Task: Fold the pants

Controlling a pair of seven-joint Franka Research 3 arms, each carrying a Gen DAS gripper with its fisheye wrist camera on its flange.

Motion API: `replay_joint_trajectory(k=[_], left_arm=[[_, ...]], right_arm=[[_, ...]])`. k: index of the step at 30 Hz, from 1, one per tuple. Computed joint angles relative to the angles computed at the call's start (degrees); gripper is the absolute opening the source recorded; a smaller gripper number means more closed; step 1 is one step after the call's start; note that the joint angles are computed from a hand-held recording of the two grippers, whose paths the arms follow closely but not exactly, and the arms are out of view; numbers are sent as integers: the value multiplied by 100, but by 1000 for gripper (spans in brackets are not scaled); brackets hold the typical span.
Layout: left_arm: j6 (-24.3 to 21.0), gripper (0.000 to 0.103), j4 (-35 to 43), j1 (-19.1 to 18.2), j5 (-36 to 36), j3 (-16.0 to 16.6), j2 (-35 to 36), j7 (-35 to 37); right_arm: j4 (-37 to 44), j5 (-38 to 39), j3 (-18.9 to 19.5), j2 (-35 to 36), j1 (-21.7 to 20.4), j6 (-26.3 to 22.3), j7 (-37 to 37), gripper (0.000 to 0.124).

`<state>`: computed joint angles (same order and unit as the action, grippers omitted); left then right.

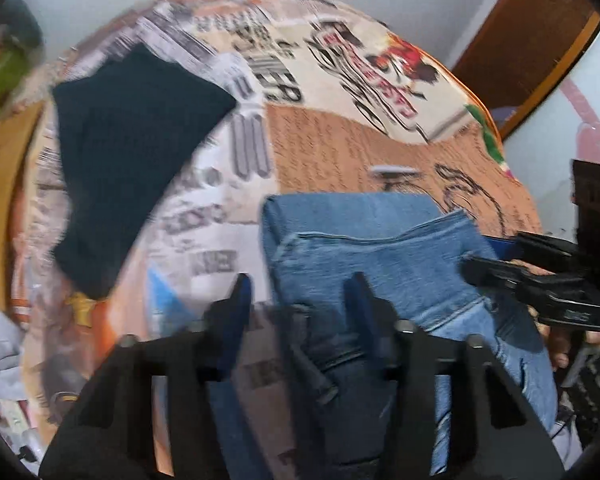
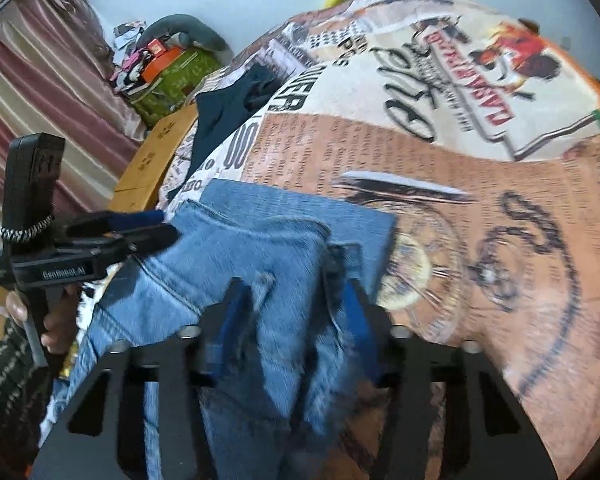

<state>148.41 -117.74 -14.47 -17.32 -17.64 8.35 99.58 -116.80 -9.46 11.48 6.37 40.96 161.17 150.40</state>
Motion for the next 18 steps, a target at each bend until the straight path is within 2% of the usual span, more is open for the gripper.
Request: replay_joint_trajectory(k=[1, 2, 8, 9, 11, 12, 13, 16, 18], left_arm=[[-120, 37, 82, 19, -108, -25, 83, 67], [-150, 37, 117, 7, -76, -20, 130, 10], [-499, 37, 210, 205, -804, -81, 150, 283], [-511, 37, 182, 208, -855, -77, 102, 317], [-528, 37, 69, 216, -1021, -63, -51, 434], [-556, 40, 34, 199, -1043, -38, -100, 424], [-598, 45, 2, 180, -1051, -9, -144, 381], [-760, 56, 10, 114, -864, 93, -154, 25], [-872, 56, 51, 133, -971, 114, -143, -31]], right_arm=[[15, 130, 33, 63, -30, 74, -135, 24], [39, 261, 62, 121, -46, 128, -279, 22], [-84, 507, 48, 33, 8, 171, -563, 23], [-99, 489, 44, -26, 24, 94, -524, 25], [-55, 25, -43, -145, 113, -332, 6, 52], [-64, -238, -44, -236, 132, -558, 307, 59], [-140, -252, 6, -313, 92, -561, 353, 64], [-341, 550, 200, -412, -67, -359, -233, 64], [-450, 1130, 294, -433, -110, -187, -565, 64]])
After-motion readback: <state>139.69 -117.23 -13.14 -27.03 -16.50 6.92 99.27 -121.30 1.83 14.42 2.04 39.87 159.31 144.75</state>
